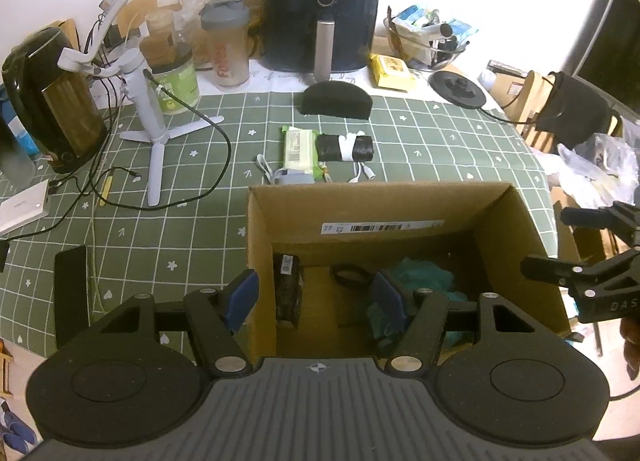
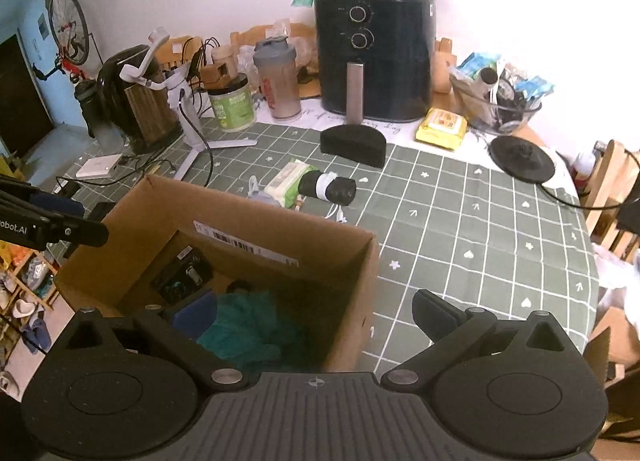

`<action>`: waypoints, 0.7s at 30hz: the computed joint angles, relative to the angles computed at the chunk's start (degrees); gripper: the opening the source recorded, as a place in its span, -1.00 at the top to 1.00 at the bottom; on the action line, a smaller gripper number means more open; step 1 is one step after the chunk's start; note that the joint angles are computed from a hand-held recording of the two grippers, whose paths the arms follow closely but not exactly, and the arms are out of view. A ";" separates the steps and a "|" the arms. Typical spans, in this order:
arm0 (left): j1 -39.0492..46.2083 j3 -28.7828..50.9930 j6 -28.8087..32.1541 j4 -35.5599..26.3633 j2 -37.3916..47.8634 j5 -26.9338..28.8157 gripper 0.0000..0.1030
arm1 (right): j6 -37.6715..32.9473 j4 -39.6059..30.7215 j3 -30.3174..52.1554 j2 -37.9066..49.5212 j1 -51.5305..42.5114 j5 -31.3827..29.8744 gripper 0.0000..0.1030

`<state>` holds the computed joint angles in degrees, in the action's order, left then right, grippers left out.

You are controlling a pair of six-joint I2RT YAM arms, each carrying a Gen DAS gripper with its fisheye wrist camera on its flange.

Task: Organize soft objects
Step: 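Withdraw the right gripper from the box toward the black roll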

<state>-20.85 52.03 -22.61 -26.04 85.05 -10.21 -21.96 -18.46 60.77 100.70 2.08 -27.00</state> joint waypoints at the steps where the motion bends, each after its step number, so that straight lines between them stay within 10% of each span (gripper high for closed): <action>1: 0.05 0.10 -0.03 0.07 0.09 -0.01 -0.23 | 0.11 -0.19 0.27 0.27 -0.16 -0.30 -1.00; 21: 5.14 4.07 7.61 5.76 5.33 3.15 -0.24 | 2.45 -3.49 12.32 9.78 0.96 2.94 -1.00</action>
<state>-15.71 56.10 -15.00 -20.28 90.37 -7.06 -19.52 -21.94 73.09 110.48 3.04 -24.06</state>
